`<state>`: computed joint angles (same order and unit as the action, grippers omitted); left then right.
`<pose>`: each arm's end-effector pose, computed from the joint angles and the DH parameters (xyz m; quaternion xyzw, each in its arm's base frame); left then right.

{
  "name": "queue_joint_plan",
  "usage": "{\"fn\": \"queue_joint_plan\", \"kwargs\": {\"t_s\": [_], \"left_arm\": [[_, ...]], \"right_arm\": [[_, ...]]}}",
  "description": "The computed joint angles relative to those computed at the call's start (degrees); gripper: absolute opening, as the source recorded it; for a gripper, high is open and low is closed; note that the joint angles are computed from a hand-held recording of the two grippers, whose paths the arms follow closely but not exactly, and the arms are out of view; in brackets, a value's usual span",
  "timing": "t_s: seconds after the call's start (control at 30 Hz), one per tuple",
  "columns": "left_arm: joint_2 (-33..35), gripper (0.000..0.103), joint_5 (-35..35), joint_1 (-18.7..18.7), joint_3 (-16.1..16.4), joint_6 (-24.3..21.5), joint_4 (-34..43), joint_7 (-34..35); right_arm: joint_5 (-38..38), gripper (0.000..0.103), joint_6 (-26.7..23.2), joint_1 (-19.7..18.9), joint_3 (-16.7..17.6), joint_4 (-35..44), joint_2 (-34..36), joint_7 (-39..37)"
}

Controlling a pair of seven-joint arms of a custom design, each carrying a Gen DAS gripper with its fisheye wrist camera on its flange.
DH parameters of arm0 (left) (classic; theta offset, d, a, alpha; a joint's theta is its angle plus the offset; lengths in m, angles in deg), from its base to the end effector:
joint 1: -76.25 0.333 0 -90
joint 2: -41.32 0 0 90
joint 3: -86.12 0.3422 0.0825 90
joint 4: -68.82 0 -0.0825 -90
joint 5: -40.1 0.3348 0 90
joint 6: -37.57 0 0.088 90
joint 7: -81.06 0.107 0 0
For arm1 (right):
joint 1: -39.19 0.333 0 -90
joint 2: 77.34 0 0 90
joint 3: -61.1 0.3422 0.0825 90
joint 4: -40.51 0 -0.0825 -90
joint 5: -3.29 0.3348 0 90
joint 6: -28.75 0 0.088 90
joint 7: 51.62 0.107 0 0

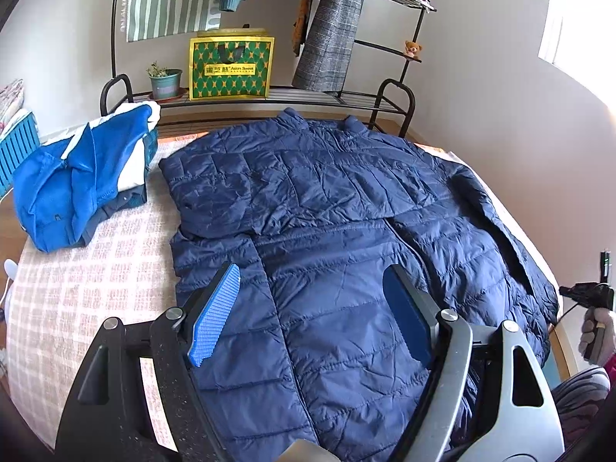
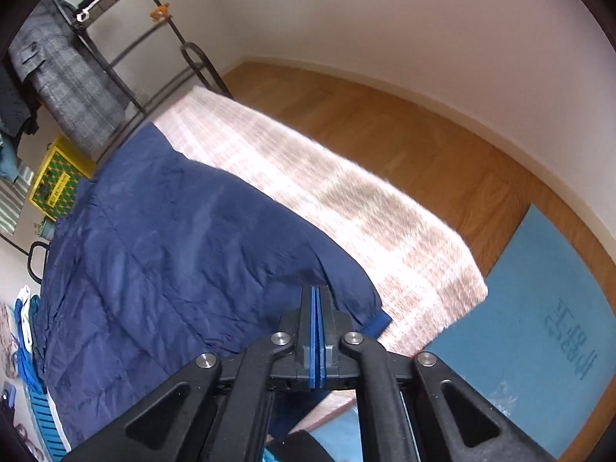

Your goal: Fold large clothes

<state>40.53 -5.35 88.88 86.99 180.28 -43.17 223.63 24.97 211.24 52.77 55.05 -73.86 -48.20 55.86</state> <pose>0.5341 0.1321 0.5855 -0.5914 0.7016 -0.3540 0.1810 0.6328 0.0581 0.3431 -0.4702 0.8166 -0.1506 0.2990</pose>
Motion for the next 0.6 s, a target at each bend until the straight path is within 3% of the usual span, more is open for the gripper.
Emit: {"fn": "queue_joint_plan", "kwargs": {"t_s": [0.13,0.23,0.37,0.43,0.47,0.53,0.6], "left_arm": [[1.9,0.079,-0.83,0.41,-0.28,0.14,2.46,-0.44],[3.07,0.079,-1.8,0.91,-0.92,0.36,3.96,-0.86],[3.96,0.079,-2.49,1.51,-1.69,1.03,4.66,-0.56],[4.31,0.079,-2.41,1.92,-1.86,0.39,4.75,-0.44],[4.45,0.079,-2.18,2.1,-1.92,0.06,4.7,-0.47],[4.52,0.079,-1.64,2.39,-2.04,-0.48,4.53,-0.53],[4.55,0.079,-1.14,2.62,-2.1,-0.88,4.31,-0.56]], "right_arm": [[-1.81,0.0,1.7,5.56,-4.98,0.54,-2.37,0.24],[-2.53,0.0,2.81,6.96,-5.39,2.61,-3.5,-0.58],[-2.86,0.0,3.87,4.31,-1.15,5.4,-4.45,-3.51],[-3.16,0.002,1.33,6.97,-4.34,7.02,-3.95,-3.28],[-3.31,0.027,0.8,8.42,-6.15,6.56,-3.91,-2.67],[-2.66,0.059,0.64,8.01,-6.54,5.37,-3.43,-0.95],[-1.3,0.059,1.38,4.21,-3.08,3.89,-3.11,-0.79]]}}
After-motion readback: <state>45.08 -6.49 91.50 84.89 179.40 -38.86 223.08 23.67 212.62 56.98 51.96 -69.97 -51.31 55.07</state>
